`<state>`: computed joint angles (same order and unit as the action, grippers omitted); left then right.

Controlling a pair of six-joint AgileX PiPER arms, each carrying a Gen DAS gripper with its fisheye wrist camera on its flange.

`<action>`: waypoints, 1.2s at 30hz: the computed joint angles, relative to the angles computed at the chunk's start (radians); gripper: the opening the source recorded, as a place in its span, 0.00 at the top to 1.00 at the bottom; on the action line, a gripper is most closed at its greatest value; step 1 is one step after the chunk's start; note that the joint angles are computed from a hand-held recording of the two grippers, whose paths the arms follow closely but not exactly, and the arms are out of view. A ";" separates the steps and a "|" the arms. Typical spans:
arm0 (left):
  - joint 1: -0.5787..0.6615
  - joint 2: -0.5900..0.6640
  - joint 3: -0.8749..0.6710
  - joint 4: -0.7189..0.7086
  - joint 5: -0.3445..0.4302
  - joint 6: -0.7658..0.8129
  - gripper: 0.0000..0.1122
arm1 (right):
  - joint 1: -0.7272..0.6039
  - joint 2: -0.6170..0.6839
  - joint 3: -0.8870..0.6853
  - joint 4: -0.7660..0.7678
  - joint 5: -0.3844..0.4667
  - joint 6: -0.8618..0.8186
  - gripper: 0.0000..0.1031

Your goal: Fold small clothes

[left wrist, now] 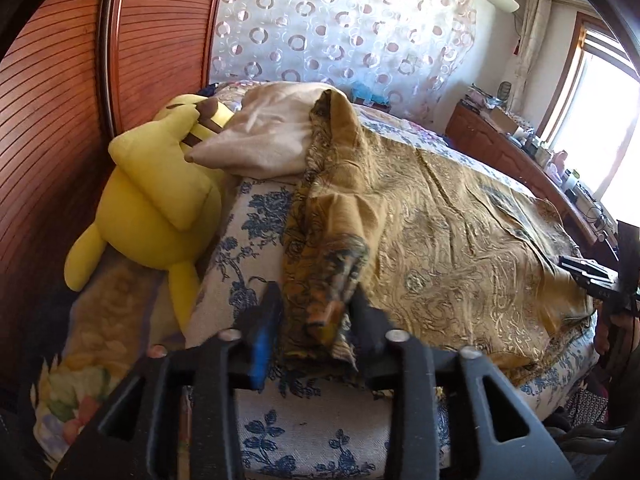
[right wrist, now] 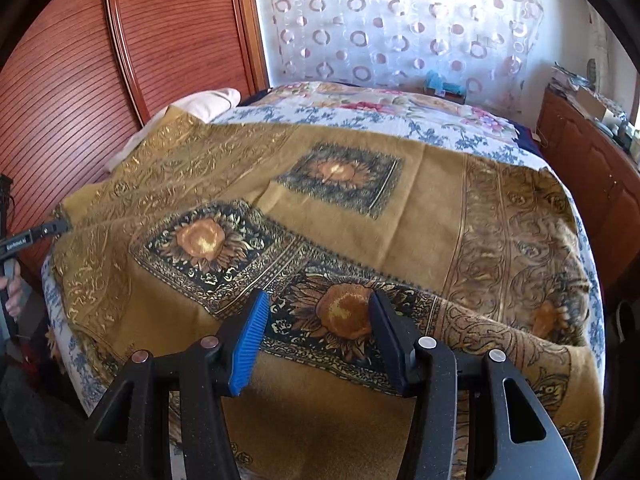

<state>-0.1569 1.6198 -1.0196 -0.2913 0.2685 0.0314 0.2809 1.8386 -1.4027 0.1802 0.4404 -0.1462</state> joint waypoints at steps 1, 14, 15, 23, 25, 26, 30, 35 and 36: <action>0.003 0.002 -0.002 -0.016 0.002 0.021 0.63 | 0.005 0.004 0.002 -0.015 -0.003 0.013 0.47; 0.002 0.033 -0.038 0.011 0.018 0.015 0.38 | 0.038 0.011 0.023 -0.127 -0.033 0.125 0.45; -0.002 0.035 -0.042 0.043 0.017 -0.017 0.38 | 0.038 0.008 0.028 -0.120 -0.036 0.120 0.45; 0.033 0.136 -0.189 -0.096 0.079 0.089 0.39 | 0.014 -0.001 0.050 -0.042 -0.052 0.037 0.44; 0.034 0.160 -0.217 -0.093 0.087 0.089 0.41 | 0.006 0.001 0.053 -0.011 -0.058 0.008 0.44; 0.034 0.174 -0.235 -0.073 0.097 0.068 0.42 | 0.005 -0.001 0.054 -0.003 -0.057 0.001 0.44; 0.039 0.223 -0.283 -0.107 0.142 0.097 0.47 | 0.004 -0.003 0.060 0.004 -0.061 -0.006 0.43; 0.020 0.221 -0.277 -0.096 0.130 0.112 0.78 | -0.007 -0.010 0.073 0.063 -0.068 -0.057 0.43; 0.020 0.223 -0.278 -0.116 0.131 0.138 0.87 | -0.014 -0.010 0.074 0.091 -0.068 -0.083 0.43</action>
